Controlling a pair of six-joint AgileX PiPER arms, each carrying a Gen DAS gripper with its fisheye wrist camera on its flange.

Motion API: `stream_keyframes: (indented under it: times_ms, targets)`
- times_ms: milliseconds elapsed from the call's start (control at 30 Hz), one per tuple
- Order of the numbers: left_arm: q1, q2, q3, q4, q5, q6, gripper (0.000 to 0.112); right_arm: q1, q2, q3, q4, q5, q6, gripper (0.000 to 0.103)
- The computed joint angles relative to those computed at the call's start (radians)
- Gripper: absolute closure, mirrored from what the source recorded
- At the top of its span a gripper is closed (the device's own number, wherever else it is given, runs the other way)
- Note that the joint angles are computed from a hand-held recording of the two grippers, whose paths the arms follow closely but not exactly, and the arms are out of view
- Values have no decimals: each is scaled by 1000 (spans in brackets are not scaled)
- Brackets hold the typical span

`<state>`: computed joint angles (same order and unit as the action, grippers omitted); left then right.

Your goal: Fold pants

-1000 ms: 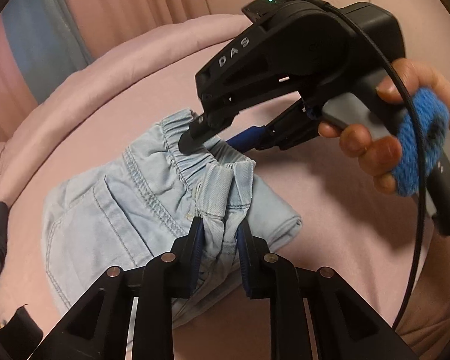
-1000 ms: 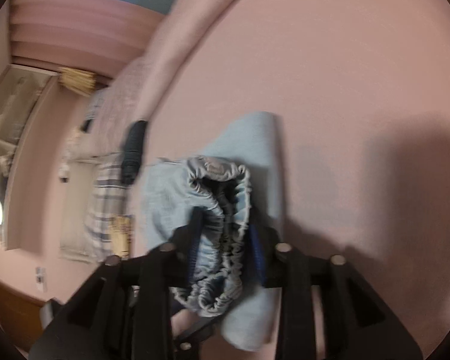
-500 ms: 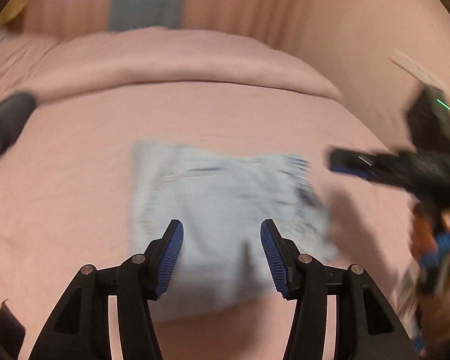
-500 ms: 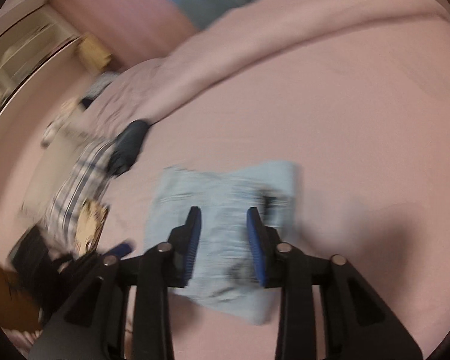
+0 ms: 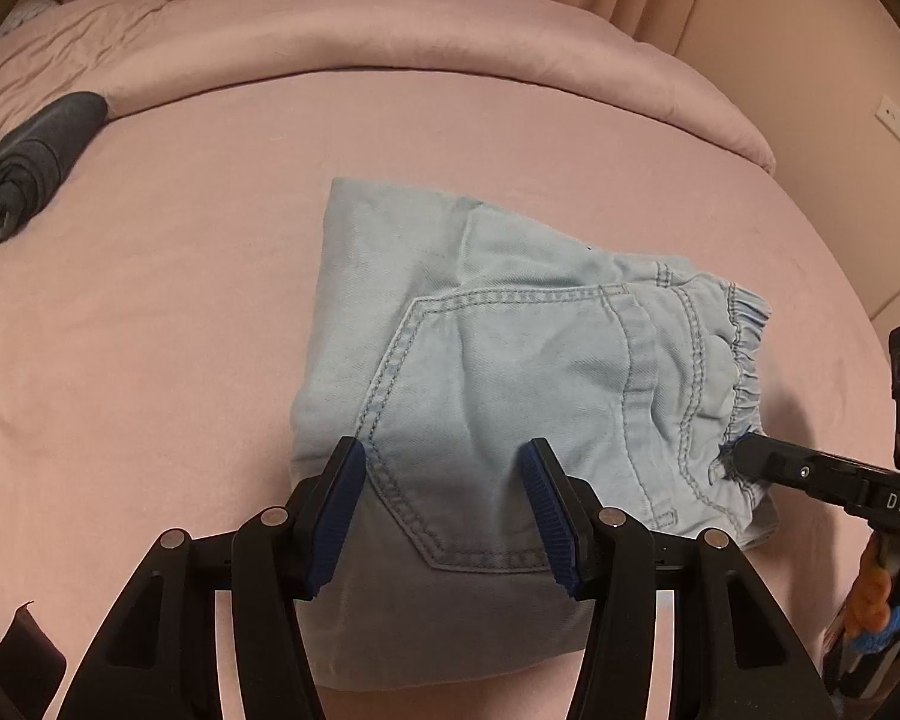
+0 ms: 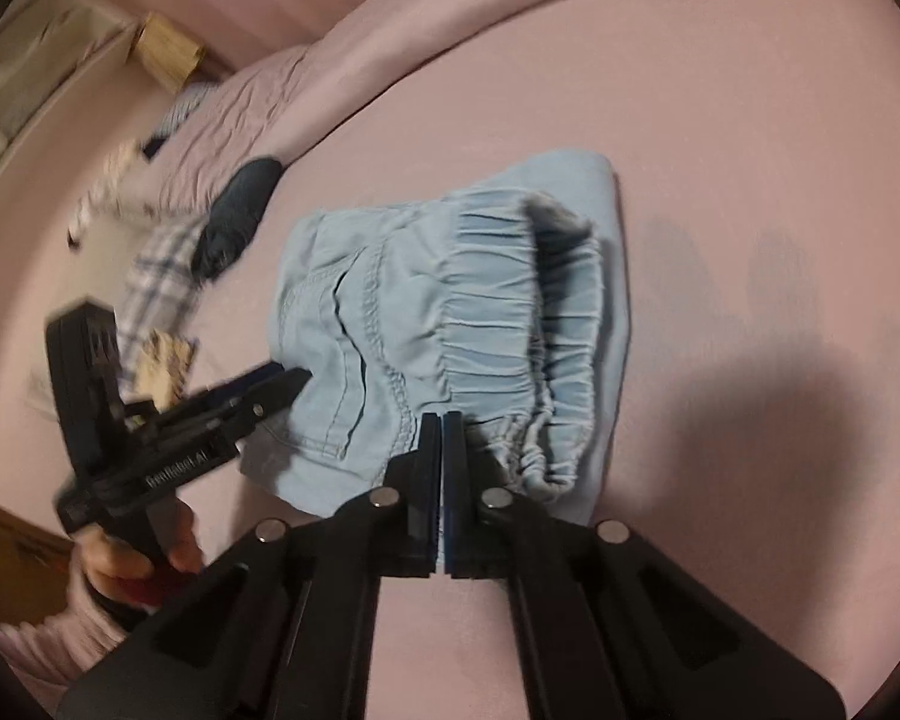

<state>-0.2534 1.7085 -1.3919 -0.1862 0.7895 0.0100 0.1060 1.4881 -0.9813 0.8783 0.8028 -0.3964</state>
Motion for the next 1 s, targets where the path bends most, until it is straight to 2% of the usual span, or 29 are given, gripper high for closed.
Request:
stream_keyframes:
  times_ms: [133,267,400,567,700,833,1000]
  targets:
    - [3,18,-22,-12,7,9,58,27,-23,-30,-90,11,69,103]
    - [9,23,-12,-21,-3,21,58,93,-58,-59,-168,-2,141,96]
    - [3,28,-17,-7,-3,16,58,105,-34,-64,-213,2,168,103]
    - [12,12,-4,-22,0,27,58,127,-12,-94,-247,11,194,103]
    - [44,-32,25,-87,12,72,58,78,-19,-122,-161,66,170,90]
    - [53,-77,55,-144,27,106,58,68,-54,-164,-191,17,181,88]
    - [-7,-79,55,-135,36,112,58,108,6,-255,-311,-51,296,88]
